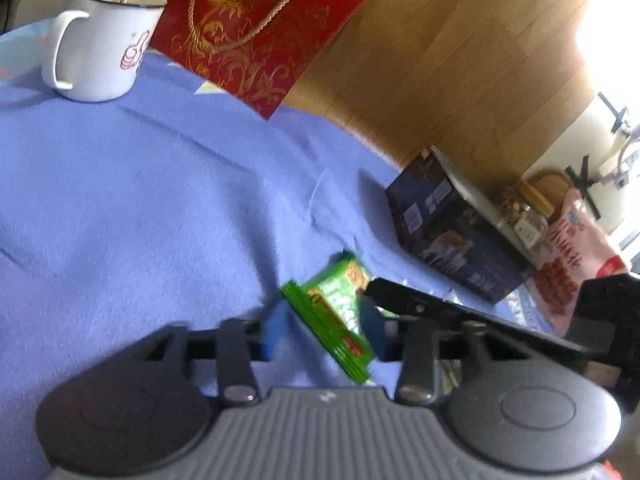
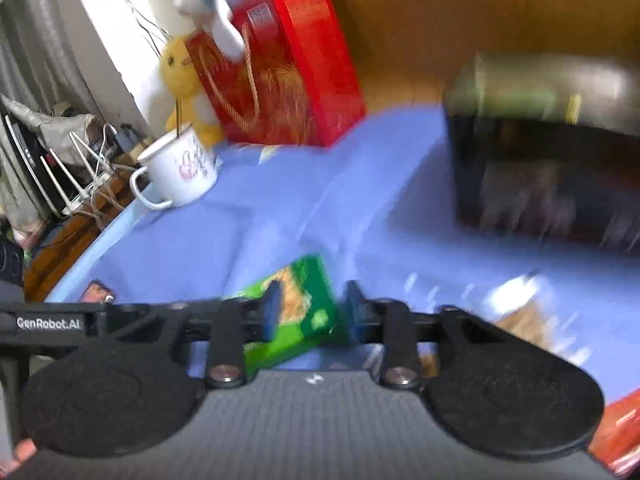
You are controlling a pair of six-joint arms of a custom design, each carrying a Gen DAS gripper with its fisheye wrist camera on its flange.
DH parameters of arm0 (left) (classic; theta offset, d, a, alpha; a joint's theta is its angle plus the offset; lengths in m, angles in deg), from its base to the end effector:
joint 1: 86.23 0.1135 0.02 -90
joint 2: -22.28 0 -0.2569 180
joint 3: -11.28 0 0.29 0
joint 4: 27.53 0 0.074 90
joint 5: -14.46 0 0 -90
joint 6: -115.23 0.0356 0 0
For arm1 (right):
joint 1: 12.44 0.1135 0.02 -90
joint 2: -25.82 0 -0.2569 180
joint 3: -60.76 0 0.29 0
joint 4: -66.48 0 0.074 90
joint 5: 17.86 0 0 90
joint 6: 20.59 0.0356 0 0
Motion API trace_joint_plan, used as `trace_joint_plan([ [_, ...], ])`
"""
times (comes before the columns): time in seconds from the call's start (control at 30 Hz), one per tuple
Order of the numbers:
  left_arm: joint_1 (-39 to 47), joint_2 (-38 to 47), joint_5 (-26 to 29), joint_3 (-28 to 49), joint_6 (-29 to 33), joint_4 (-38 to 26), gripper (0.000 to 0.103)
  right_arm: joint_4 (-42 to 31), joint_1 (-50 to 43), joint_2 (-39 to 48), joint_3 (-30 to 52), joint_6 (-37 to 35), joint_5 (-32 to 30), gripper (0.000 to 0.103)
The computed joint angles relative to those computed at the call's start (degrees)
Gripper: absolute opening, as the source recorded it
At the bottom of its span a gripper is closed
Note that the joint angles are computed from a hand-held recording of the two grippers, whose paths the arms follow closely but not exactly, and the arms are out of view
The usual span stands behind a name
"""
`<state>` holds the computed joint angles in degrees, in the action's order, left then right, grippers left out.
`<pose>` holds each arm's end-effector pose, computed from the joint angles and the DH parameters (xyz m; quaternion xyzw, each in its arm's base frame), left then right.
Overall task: Organize snacks
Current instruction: 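Grasp the green cracker packet with the left gripper, then carry the cracker packet into the tin box and release it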
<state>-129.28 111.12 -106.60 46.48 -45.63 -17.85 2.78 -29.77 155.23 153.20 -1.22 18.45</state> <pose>0.2040 -0.1654 0.0643 -0.3147 0.8356 -0.1815 0.4120 0.3877 -0.0909 0.0441 -0.3609 0.8128 0.3811 0.2525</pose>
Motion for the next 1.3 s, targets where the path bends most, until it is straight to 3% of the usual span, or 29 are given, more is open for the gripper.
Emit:
trace_joint_plan([
  [0.13,-4.1,1.1,-0.1,0.9,1.2,-0.6,0.026,-12.7,-6.7,0.0,0.5,-12.9,2.8,0.034],
  [0.3,-12.9,8.2,0.3,9.3,4.5,-2.4,0.026,-26.0,-20.6,1.7,3.8,-33.5,8.6,0.037],
  [0.37,-15.8,12.2,0.5,13.6,6.3,-2.6,0.027,-27.1,-25.8,2.0,4.6,-40.5,9.9,0.041],
  [0.5,-18.6,17.8,4.3,20.5,10.0,-2.2,0.029,-30.0,-32.4,5.6,9.2,-46.5,11.8,0.048],
  [0.7,-20.0,17.4,4.7,23.6,10.5,-8.4,0.043,-26.4,-39.1,5.3,6.9,-58.9,10.3,0.049],
  [0.9,-20.0,17.7,5.4,23.5,9.2,-8.1,0.04,-26.8,-39.1,8.7,9.3,-62.3,7.6,0.049],
  [0.97,-19.9,18.3,7.1,24.0,9.4,-6.9,0.036,-27.6,-38.6,8.8,8.9,-63.1,7.2,0.039],
  [1.03,-20.3,18.2,5.8,25.5,9.6,-9.3,0.036,-26.7,-39.1,7.0,6.2,-64.1,5.7,0.039],
  [1.17,-19.3,14.0,3.4,25.1,12.4,-10.8,0.036,-30.0,-38.8,6.6,6.1,-66.9,1.2,0.037],
  [1.3,-15.2,11.5,2.7,26.3,18.7,-10.5,0.036,-29.5,-34.6,4.0,5.6,-62.2,-6.1,0.037],
])
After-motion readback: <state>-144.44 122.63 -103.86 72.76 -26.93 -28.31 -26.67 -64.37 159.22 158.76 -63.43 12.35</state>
